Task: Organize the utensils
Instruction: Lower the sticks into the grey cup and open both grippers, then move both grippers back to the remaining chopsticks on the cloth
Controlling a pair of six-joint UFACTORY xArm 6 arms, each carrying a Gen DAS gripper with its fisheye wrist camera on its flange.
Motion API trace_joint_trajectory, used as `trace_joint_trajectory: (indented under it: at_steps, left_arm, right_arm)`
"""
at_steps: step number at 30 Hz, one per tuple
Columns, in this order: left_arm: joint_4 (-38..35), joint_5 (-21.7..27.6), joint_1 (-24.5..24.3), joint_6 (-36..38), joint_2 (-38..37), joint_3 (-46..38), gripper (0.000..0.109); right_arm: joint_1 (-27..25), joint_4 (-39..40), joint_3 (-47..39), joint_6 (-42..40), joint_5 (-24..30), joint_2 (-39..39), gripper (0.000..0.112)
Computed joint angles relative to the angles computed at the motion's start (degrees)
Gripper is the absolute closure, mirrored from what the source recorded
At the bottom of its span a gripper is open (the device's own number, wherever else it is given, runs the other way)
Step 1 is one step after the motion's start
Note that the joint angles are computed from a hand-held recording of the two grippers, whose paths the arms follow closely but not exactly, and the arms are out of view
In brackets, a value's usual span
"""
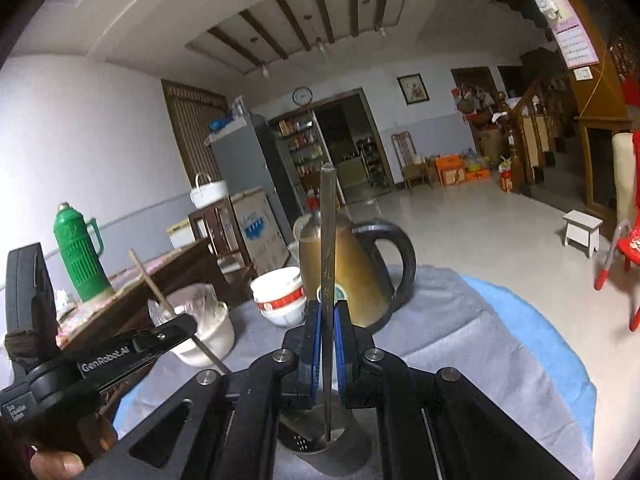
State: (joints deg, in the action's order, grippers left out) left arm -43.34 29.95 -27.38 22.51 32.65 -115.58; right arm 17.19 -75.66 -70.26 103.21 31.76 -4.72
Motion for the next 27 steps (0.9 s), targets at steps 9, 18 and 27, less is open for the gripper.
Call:
trace_joint_trajectory:
  at_steps: [9,18,27]
  left_arm:
    - [4.0,4.8,0.2,-1.8,3.5,-4.0,0.103]
    - [7.7,10.3,0.9,-5.4,4.5,-7.2,0.097]
    - [7.3,5.1,3.2,-2.3,-7.7,8.3,0.04]
  right_arm:
    - [-1.4,6.8,-1.1,-5.4,-3.1,3.2,0.105]
    - [-0.3,18.2,-5.4,-16.3,2.3,6.2,0.1]
    - [4.2,12.7,-1.0,-9.1,9.8,-1.2,0.036]
